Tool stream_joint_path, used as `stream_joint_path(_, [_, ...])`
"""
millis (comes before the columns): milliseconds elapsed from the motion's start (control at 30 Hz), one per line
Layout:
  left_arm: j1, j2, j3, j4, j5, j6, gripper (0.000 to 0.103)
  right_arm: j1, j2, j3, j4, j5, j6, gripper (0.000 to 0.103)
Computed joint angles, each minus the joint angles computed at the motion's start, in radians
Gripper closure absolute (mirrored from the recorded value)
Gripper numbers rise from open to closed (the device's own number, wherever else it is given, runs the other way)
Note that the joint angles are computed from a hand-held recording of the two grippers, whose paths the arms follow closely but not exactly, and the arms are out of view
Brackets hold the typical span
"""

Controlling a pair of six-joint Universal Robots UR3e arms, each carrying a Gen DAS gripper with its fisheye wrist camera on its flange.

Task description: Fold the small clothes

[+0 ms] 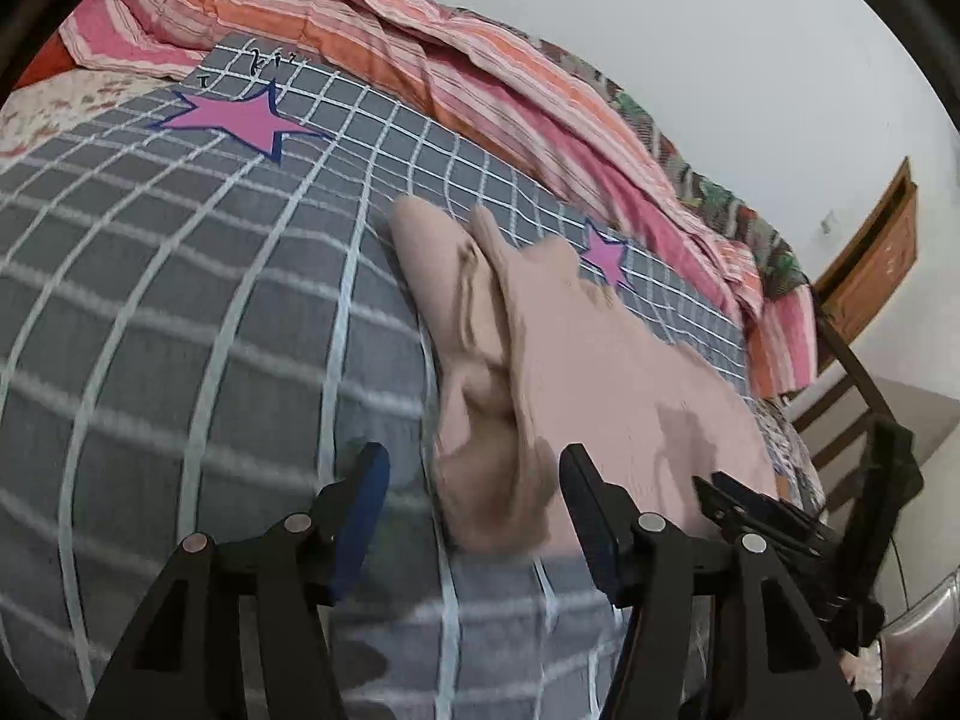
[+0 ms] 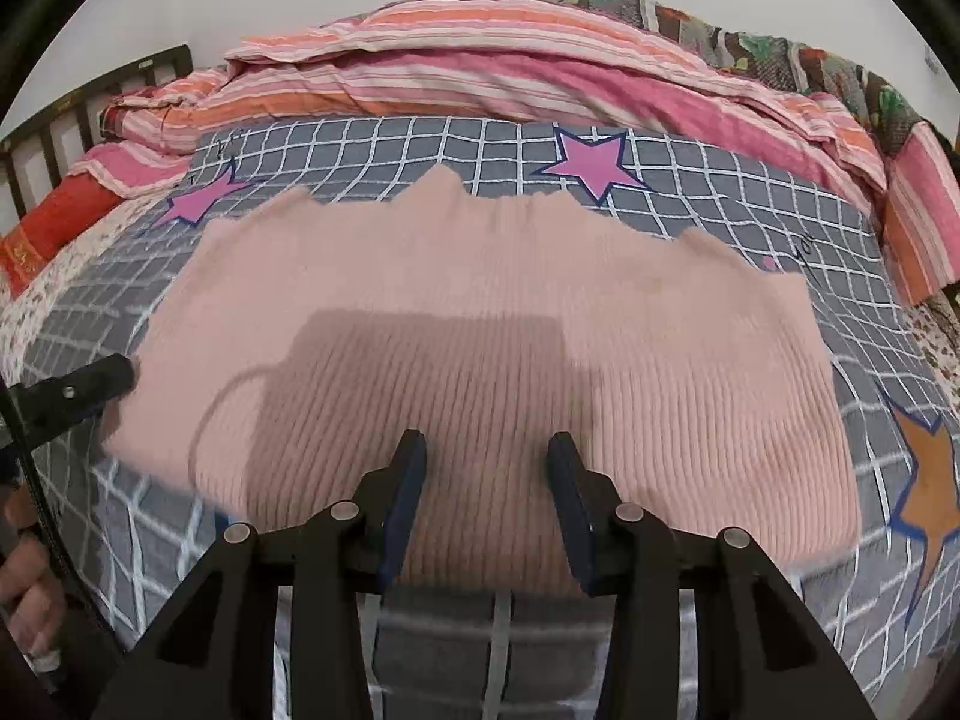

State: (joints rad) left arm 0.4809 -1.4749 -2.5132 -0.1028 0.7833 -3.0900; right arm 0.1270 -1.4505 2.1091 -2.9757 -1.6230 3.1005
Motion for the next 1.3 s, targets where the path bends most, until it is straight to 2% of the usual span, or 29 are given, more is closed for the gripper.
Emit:
stream_joint_path(100, [-0.006,0.039,-0.047,-0.028,-0.012,0.029,0.045,0.022,-0.016,0.050,-0.044,-0.035,0.011,0.062])
stream_joint_path(267, [-0.038,-0.050,-0.041,0.097,-0.026,-0.072,0.043,-0.009,-0.052,0.084,-0.041,0.013,0.002,0.062])
stream_joint_path(367, [-0.065,-0.167,0.008,0.229,-0.039,-0.166,0.043,-0.060,-0.133,0.129,-0.007,0.090,-0.029,0.062])
stream_joint_path(400, [-0.077,-0.238,0.044,0.307,-0.046,-0.214,0.043,-0.081,-0.169,0.150,0.002,0.116,-0.045,0.062])
stream_joint_path(567, [-0.149,-0.381,0.203,0.414,0.007,-0.369,0.045,-0.224,-0.365,0.229,0.104,0.230,-0.115,0.062])
stream_joint_path(700, [-0.209,-0.432,0.319,0.396,0.088,-0.454,0.048,-0.392,-0.527,0.275,0.226,0.357,-0.184,0.062])
stream_joint_path(800, [-0.258,-0.441,0.401,0.326,0.190,-0.483,0.052,-0.526,-0.633,0.301,0.334,0.450,-0.253,0.062])
stream_joint_path(867, [-0.297,-0.426,0.473,0.203,0.287,-0.497,0.071,-0.610,-0.695,0.318,0.396,0.496,-0.303,0.062])
stream_joint_path(933, [-0.314,-0.404,0.524,0.102,0.328,-0.501,0.078,-0.701,-0.744,0.329,0.463,0.541,-0.356,0.062])
stream_joint_path(1000, [-0.339,-0.375,0.558,0.054,0.364,-0.490,0.079,-0.779,-0.777,0.330,0.523,0.581,-0.397,0.062])
stream_joint_path(1133, [-0.439,-0.340,0.717,-0.133,0.490,-0.499,0.080,-0.970,-0.840,0.309,0.685,0.700,-0.510,0.063])
stream_joint_path(1300, [-0.641,-0.408,1.040,-0.382,0.742,-0.501,0.081,-1.120,-0.867,0.259,0.801,0.787,-0.610,0.063])
